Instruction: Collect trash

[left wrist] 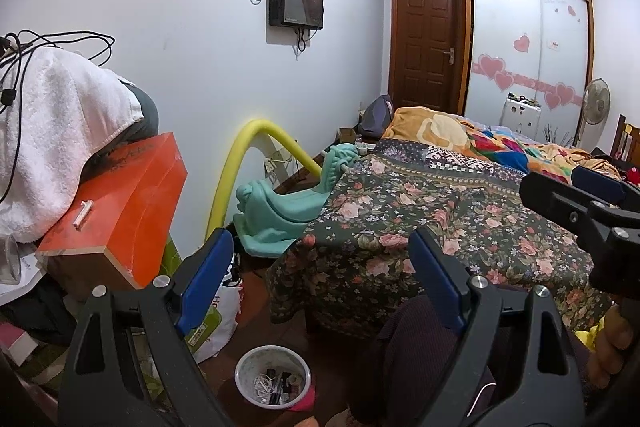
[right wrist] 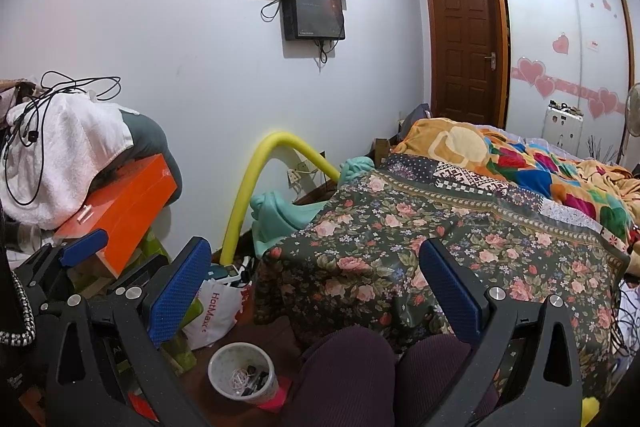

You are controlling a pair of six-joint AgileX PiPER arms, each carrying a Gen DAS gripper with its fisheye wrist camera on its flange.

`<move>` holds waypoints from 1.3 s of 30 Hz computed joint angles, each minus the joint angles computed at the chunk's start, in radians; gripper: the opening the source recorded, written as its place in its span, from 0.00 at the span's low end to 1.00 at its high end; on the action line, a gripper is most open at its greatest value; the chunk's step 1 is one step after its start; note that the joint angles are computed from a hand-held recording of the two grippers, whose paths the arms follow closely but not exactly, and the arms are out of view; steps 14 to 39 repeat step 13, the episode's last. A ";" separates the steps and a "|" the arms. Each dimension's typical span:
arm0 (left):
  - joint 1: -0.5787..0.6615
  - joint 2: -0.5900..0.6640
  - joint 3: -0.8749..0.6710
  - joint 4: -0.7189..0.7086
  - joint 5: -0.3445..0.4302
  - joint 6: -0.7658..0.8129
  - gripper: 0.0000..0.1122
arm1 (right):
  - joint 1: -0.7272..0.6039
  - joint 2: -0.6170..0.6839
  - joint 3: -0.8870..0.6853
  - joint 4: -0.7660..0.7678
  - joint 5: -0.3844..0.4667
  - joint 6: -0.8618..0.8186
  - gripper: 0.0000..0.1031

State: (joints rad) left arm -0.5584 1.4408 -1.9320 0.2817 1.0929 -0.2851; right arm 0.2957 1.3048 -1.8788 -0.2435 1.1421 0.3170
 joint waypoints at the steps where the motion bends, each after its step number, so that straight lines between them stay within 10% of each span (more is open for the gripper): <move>1: 0.005 -0.001 0.001 -0.007 -0.002 0.001 0.79 | -0.001 -0.001 0.000 0.002 0.000 -0.002 1.00; 39: 0.004 0.013 -0.021 -0.015 0.012 0.009 0.79 | -0.058 0.001 -0.006 0.072 -0.002 -0.057 1.00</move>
